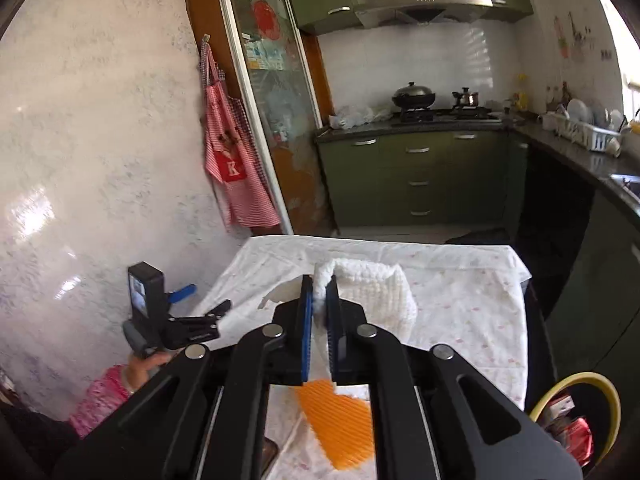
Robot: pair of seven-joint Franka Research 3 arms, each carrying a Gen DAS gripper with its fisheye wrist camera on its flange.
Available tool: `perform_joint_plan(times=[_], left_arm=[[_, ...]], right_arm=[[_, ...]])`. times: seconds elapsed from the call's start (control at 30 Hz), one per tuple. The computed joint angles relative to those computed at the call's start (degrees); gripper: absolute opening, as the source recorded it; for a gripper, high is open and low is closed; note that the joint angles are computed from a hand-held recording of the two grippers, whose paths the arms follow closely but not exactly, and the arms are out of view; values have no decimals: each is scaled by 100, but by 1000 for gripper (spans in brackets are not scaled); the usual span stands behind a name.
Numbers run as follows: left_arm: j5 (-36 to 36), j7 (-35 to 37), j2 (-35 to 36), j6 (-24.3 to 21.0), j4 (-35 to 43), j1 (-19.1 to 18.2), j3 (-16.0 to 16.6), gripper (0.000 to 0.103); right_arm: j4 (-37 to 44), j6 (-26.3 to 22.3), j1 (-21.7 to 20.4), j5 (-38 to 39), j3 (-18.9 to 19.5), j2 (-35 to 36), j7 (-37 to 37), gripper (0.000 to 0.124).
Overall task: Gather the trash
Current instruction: 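Lift the tissue, carry it over the bin and release it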
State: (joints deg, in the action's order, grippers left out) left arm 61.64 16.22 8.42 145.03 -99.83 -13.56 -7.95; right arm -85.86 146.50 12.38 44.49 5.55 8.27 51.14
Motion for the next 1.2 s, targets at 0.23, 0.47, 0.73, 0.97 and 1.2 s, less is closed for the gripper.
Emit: perform_joint_plan(times=[0.23, 0.47, 0.73, 0.97, 1.2], left_arm=[[52, 34, 8, -63, 18, -28, -5, 98], [62, 19, 8, -54, 18, -24, -6, 98], [23, 48, 2, -37, 14, -21, -8, 98], [-75, -16, -17, 18, -28, 10, -1, 98], [-103, -17, -18, 46, -38, 24, 0, 98]], right_arm=[[-199, 622, 90, -916, -124, -106, 577, 7], [-870, 854, -121, -1303, -354, -552, 1026, 7], [-1512, 1105, -665, -3391, -760, -891, 3123, 8], [-1311, 659, -1028, -4430, -1010, -401, 4288, 8], [-1158, 367, -1060, -5238, -1304, 117, 5275, 50]])
